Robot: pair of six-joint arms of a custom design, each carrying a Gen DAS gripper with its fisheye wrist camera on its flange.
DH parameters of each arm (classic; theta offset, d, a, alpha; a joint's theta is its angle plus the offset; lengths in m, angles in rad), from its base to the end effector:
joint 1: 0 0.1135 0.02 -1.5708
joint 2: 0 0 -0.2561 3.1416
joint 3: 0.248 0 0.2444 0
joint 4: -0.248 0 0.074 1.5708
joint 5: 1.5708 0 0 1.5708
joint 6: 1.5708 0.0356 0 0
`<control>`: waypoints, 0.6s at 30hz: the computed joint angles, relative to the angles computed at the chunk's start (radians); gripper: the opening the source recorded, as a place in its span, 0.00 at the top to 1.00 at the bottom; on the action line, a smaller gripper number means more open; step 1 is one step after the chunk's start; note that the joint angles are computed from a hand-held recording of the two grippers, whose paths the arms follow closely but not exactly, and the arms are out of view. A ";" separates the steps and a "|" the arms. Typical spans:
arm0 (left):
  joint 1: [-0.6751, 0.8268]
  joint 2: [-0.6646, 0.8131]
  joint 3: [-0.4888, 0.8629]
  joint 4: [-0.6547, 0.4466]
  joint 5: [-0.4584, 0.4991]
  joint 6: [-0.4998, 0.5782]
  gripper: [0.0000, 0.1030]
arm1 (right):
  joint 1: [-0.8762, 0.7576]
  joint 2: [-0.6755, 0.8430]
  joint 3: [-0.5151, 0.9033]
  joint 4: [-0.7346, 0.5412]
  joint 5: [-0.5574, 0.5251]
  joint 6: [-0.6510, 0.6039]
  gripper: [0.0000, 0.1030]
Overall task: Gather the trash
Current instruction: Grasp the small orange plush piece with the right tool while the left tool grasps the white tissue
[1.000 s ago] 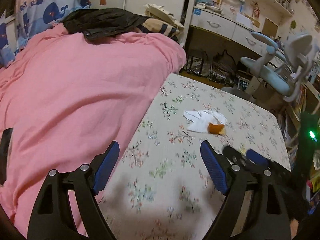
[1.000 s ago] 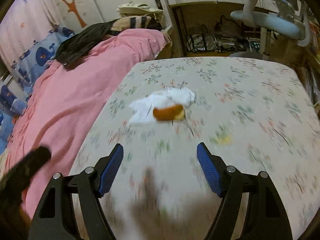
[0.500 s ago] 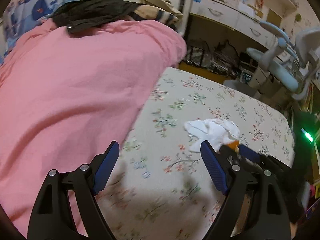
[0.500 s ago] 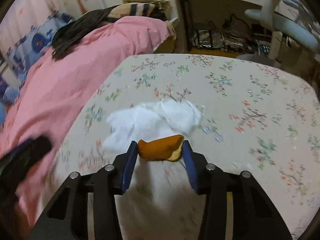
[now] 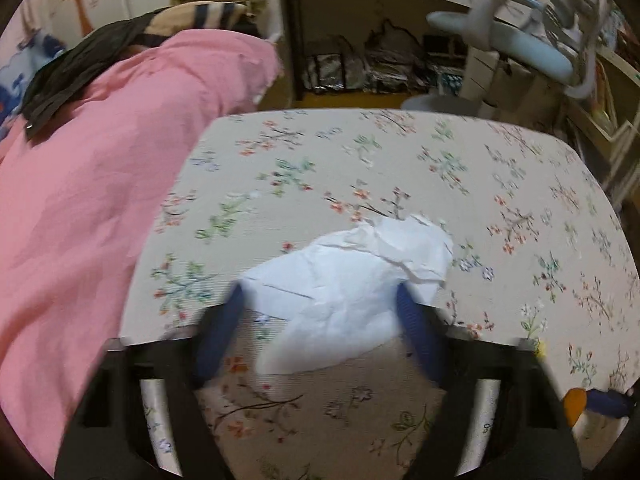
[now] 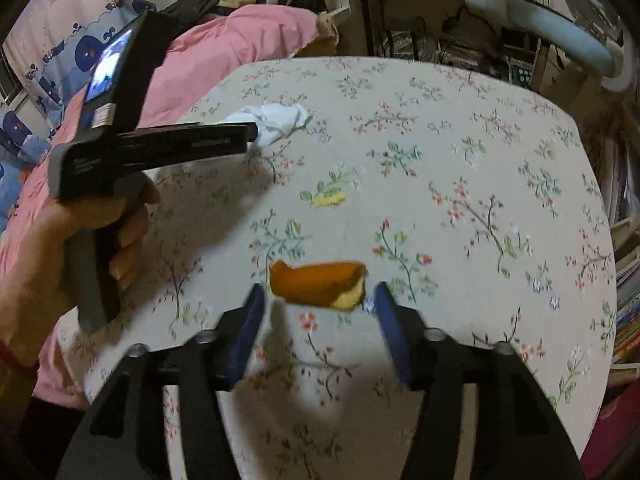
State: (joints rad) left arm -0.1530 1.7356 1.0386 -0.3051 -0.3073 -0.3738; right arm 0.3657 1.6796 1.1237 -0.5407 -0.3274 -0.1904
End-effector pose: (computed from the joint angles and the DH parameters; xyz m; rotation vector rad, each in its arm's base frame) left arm 0.3380 -0.0412 0.1691 -0.3895 2.4827 0.1843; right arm 0.3040 0.1287 0.1982 -0.8311 2.5255 0.4933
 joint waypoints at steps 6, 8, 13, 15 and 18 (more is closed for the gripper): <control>-0.033 -0.103 -0.082 -0.002 0.073 0.035 0.94 | -0.019 -0.033 -0.023 0.036 -0.039 0.096 0.37; -0.035 -0.159 -0.124 -0.017 0.104 0.022 0.94 | -0.003 -0.039 -0.049 0.090 -0.028 0.126 0.37; -0.055 -0.364 -0.251 -0.067 0.181 -0.032 0.94 | 0.057 -0.006 -0.059 0.134 0.036 0.123 0.50; -0.065 -0.438 -0.296 -0.104 0.184 -0.067 0.94 | 0.055 -0.027 -0.068 0.113 0.033 0.090 0.53; -0.108 -0.527 -0.339 -0.181 0.175 -0.101 0.94 | 0.037 -0.058 -0.081 0.075 0.001 0.058 0.56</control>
